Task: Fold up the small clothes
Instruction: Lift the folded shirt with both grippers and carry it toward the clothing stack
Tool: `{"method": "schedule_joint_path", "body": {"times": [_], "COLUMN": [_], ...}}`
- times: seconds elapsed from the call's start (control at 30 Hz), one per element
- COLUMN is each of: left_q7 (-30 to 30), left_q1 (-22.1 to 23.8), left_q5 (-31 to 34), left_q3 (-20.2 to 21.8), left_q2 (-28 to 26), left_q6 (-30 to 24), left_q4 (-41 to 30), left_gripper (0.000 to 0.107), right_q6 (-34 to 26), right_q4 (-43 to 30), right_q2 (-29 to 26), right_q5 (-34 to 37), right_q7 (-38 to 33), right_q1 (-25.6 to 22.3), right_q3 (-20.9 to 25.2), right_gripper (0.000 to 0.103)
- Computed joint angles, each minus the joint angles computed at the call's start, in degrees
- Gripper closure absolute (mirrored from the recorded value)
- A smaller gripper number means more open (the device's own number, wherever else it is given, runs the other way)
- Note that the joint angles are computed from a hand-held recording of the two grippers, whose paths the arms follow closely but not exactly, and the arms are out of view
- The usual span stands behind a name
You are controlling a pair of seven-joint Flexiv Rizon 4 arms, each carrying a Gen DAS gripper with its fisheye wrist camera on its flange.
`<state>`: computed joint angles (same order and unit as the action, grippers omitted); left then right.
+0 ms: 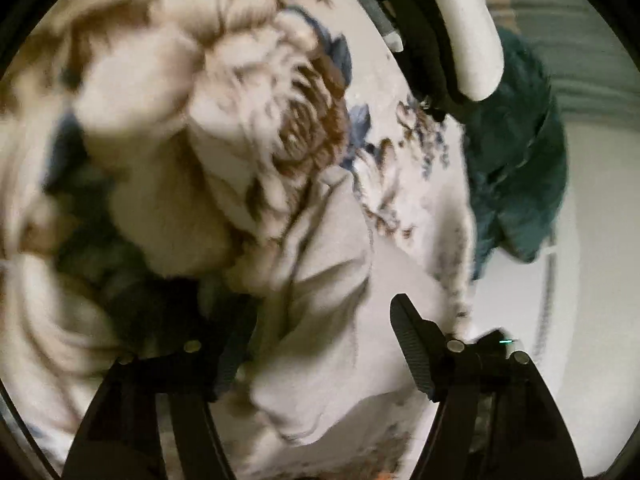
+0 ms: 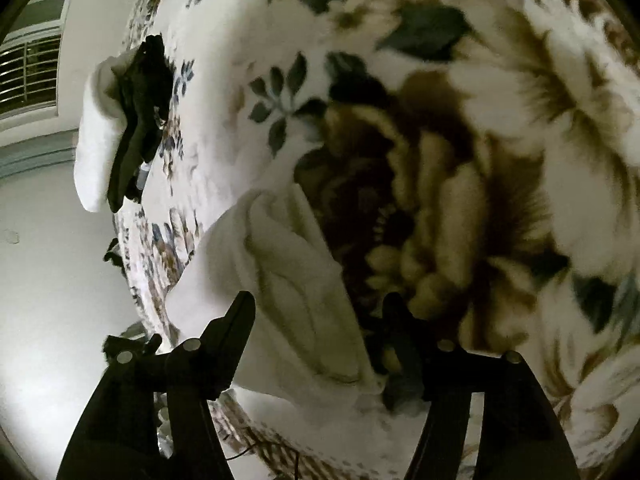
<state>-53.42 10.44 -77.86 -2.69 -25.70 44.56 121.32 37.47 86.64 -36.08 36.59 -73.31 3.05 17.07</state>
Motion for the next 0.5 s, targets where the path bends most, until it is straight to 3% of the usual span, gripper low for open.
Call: {"method": "schedule_joint_path", "body": {"times": [0.1,0.3,0.37,0.4,0.43,0.5], "left_q7": [1.72,2.9,5.08,5.34,4.99,4.66], "left_q1": [-0.11,-1.48,-2.32,-2.78,-3.3,-3.03], "left_q5": [-2.88,0.47,0.61,1.17,2.54,2.35], "left_q3": [-1.57,-2.72,-3.21,-3.19,-2.98,-3.21], "left_q2": [-2.76,-5.3,-4.74,-4.63,-4.28,-3.94], "left_q6": [-1.42,-0.82,0.54,1.36,2.13,2.08], "left_q4": [-1.23,-4.19,-4.31,-4.35,-4.37,-4.21], "left_gripper": [0.039,0.039,0.039,0.049,0.082,0.084], "right_q6": [-2.11,-2.59,-2.72,-2.45,-1.46,1.22], "right_q4": [-2.17,-5.31,-6.16,-6.3,-5.94,-4.86], "right_q2": [-3.14,-6.18,-6.89,-6.99,-6.8,-6.03], "right_q5": [2.31,5.69,6.59,6.2,5.95,6.3], "right_q7": [-4.41,-11.95,-13.31,-13.01,-12.42,-11.29], "right_q1": [-1.41,-1.87,-1.18,-0.22,0.69,1.65], "right_q3": [1.77,4.03,4.63,4.33,3.96,3.67], "right_gripper": [0.032,0.028,0.035,0.053,0.068,0.074]}}
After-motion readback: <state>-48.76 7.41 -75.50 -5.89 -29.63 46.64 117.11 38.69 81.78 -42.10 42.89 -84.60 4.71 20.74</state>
